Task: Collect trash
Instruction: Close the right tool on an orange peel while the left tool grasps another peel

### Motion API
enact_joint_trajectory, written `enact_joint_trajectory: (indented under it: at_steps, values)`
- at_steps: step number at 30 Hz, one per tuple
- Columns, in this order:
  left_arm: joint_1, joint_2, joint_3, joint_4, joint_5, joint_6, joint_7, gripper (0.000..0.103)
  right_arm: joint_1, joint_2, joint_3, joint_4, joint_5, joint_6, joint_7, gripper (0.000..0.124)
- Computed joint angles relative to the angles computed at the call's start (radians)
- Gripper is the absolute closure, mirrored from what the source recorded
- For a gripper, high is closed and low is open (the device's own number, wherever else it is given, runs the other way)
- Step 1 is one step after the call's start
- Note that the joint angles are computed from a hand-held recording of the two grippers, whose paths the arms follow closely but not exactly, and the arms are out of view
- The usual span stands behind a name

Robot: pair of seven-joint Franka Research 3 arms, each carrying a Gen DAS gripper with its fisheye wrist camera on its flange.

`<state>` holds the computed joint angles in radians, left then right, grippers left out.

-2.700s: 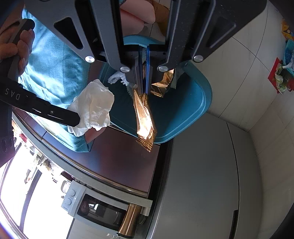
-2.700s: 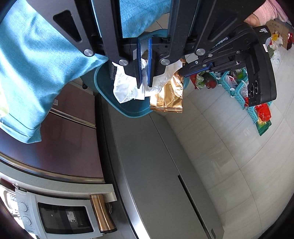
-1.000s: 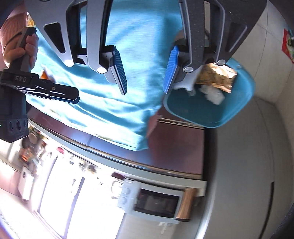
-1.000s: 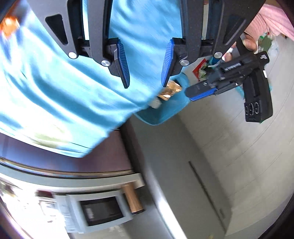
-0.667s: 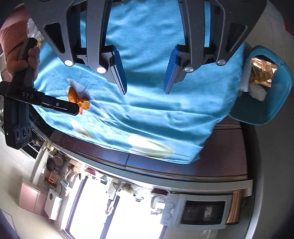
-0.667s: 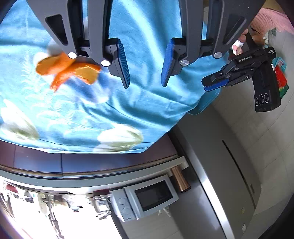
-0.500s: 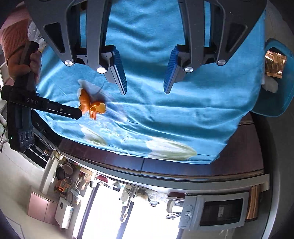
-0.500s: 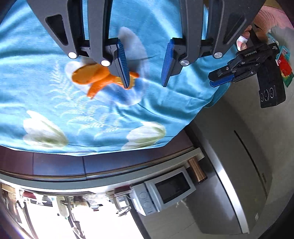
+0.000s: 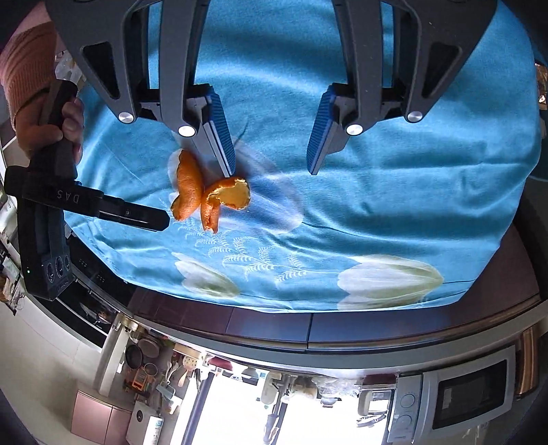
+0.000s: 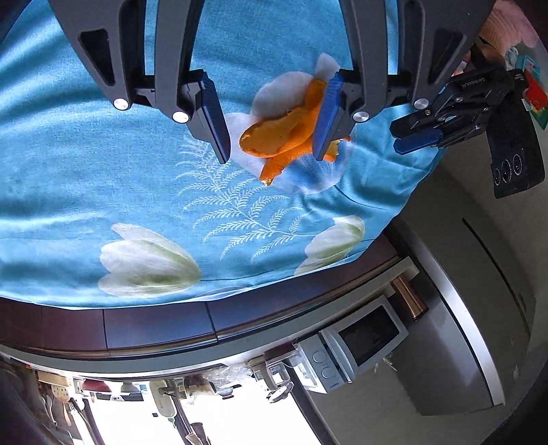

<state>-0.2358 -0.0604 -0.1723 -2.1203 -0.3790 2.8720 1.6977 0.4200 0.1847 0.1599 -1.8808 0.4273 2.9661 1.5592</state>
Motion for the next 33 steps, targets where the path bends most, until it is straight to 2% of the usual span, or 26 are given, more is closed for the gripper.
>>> enact_joint_trajectory:
  at_steps: [7, 12, 14, 19, 20, 21, 28, 31, 32, 33]
  values:
    - [0.018, 0.076, -0.026, 0.094, 0.067, -0.062, -0.038, 0.059, -0.04, 0.038, 0.039, 0.056, 0.112, -0.065, -0.113, 0.069]
    - [0.034, 0.11, -0.046, 0.134, 0.107, -0.088, -0.068, 0.059, -0.042, 0.058, 0.038, 0.082, 0.149, -0.11, -0.155, 0.071]
    - [0.039, 0.118, -0.052, 0.143, 0.117, -0.094, -0.072, 0.059, -0.055, 0.058, 0.052, 0.082, 0.194, -0.121, -0.199, 0.082]
    - [0.047, 0.139, -0.063, 0.169, 0.138, -0.105, -0.078, 0.059, -0.066, 0.036, 0.062, 0.059, 0.292, -0.113, -0.286, 0.097]
    - [0.049, 0.142, -0.066, 0.174, 0.137, -0.108, -0.074, 0.059, -0.066, 0.031, 0.061, 0.053, 0.305, -0.111, -0.297, 0.103]
    - [0.05, 0.148, -0.067, 0.181, 0.14, -0.114, -0.073, 0.059, -0.064, 0.023, 0.058, 0.043, 0.313, -0.106, -0.306, 0.115]
    - [0.05, 0.179, -0.08, 0.22, 0.167, -0.137, -0.076, 0.055, -0.084, -0.002, 0.068, 0.022, 0.507, -0.128, -0.446, 0.113]
    - [0.05, 0.19, -0.083, 0.232, 0.188, -0.146, -0.082, 0.055, -0.071, -0.007, 0.055, 0.02, 0.52, -0.128, -0.462, 0.113]
    - [0.05, 0.193, -0.085, 0.235, 0.192, -0.148, -0.083, 0.055, -0.068, -0.007, 0.051, 0.02, 0.521, -0.129, -0.463, 0.11]
    - [0.049, 0.195, -0.085, 0.238, 0.2, -0.149, -0.084, 0.056, -0.068, -0.007, 0.05, 0.022, 0.529, -0.139, -0.468, 0.1]
